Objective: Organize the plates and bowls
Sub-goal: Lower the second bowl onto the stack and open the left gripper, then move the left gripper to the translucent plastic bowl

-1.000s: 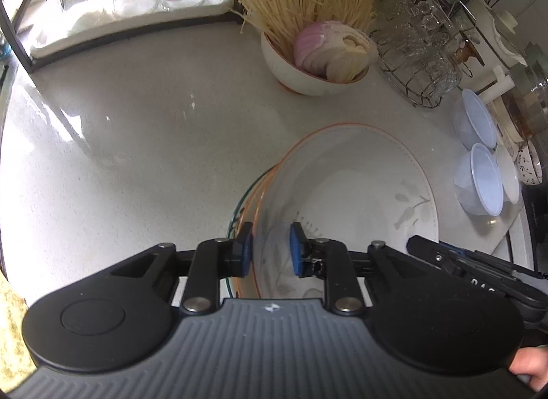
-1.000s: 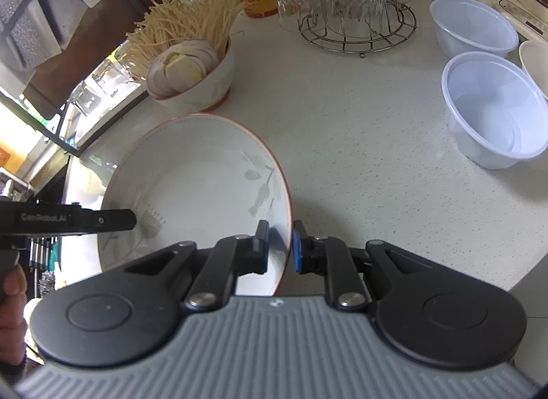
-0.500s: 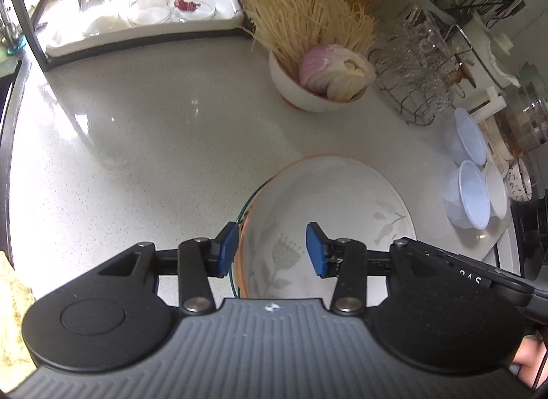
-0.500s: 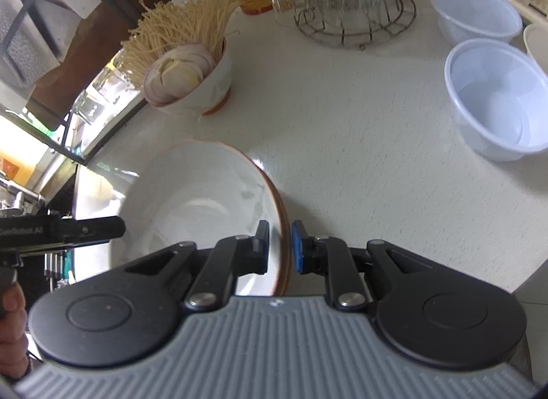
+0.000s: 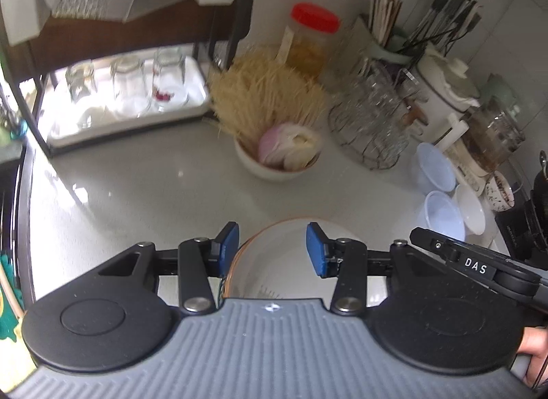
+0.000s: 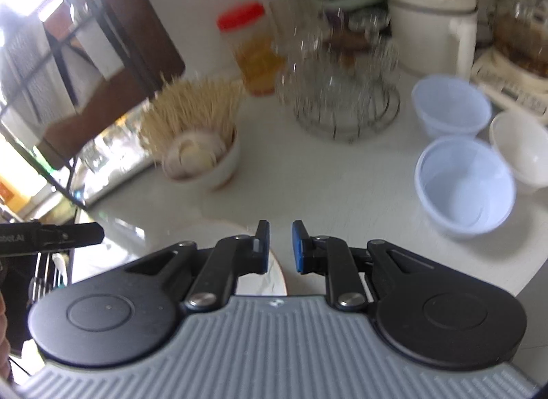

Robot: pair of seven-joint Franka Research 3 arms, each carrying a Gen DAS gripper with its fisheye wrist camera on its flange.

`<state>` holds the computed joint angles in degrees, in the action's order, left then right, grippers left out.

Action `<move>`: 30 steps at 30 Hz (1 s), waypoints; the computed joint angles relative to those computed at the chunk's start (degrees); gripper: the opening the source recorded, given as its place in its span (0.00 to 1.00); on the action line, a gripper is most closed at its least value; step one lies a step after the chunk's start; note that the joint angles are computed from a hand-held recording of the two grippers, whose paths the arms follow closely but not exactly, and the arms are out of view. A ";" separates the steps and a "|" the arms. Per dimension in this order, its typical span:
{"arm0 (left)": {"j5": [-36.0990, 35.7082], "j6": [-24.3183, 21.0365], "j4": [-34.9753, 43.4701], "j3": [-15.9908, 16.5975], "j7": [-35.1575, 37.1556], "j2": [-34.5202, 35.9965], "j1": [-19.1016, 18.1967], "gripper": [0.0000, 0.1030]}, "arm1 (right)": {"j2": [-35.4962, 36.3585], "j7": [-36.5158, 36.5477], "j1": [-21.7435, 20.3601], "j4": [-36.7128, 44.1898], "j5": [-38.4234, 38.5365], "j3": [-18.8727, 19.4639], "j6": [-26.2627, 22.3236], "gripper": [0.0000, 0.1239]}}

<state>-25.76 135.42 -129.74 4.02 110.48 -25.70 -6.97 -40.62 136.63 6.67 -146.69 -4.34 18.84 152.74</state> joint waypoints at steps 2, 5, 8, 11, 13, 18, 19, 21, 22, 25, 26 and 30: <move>-1.56 -1.29 1.30 0.83 2.07 -0.35 -1.10 0.47 | -1.74 0.52 -0.57 0.22 -0.47 0.27 -0.36 0.15; -3.58 -1.98 2.93 1.20 4.21 -1.08 -2.17 0.47 | -4.63 1.18 -1.78 0.88 -1.51 1.31 -1.07 0.15; -5.02 -1.72 4.07 1.22 6.75 -1.83 -3.09 0.47 | -6.88 2.90 -3.23 2.31 -2.09 2.68 -2.38 0.15; -6.67 -1.34 4.58 1.66 9.36 -2.50 -4.35 0.47 | -8.54 4.92 -4.97 3.85 -3.01 4.38 -4.28 0.15; -8.46 -2.00 5.26 2.18 10.70 -2.39 -5.23 0.47 | -9.24 5.59 -5.70 4.52 -3.88 5.05 -5.02 0.15; -8.29 -1.04 5.11 0.17 9.82 -2.64 -5.04 0.47 | -10.78 4.96 -6.00 4.51 -5.27 4.49 -4.91 0.15; -7.82 -0.44 4.88 -0.43 9.08 -2.81 -4.99 0.47 | -11.05 4.43 -5.86 4.13 -5.31 3.96 -4.53 0.15; -7.07 0.96 4.00 -1.59 7.18 -3.33 -5.27 0.47 | -11.71 3.08 -5.38 3.08 -4.97 2.62 -3.82 0.15; -6.66 1.56 3.73 -2.17 5.76 -3.39 -5.46 0.47 | -11.92 2.15 -5.09 2.65 -4.69 1.89 -3.73 0.15; -5.37 3.06 3.13 -3.62 1.62 -3.18 -6.37 0.47 | -13.30 -1.32 -4.18 0.76 -3.75 -0.45 -3.77 0.15; -4.61 3.40 3.22 -4.21 0.15 -2.78 -6.66 0.47 | -13.73 -2.59 -3.90 0.16 -3.28 -1.33 -3.91 0.15; -2.23 5.70 3.41 -6.39 -5.24 -1.21 -8.34 0.47 | -16.45 -7.12 -3.89 -2.56 -1.19 -4.63 -4.98 0.15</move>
<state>-28.00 141.12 -126.33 -2.37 105.25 -26.90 -15.32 -57.07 129.51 2.78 -149.25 -5.53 14.21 147.76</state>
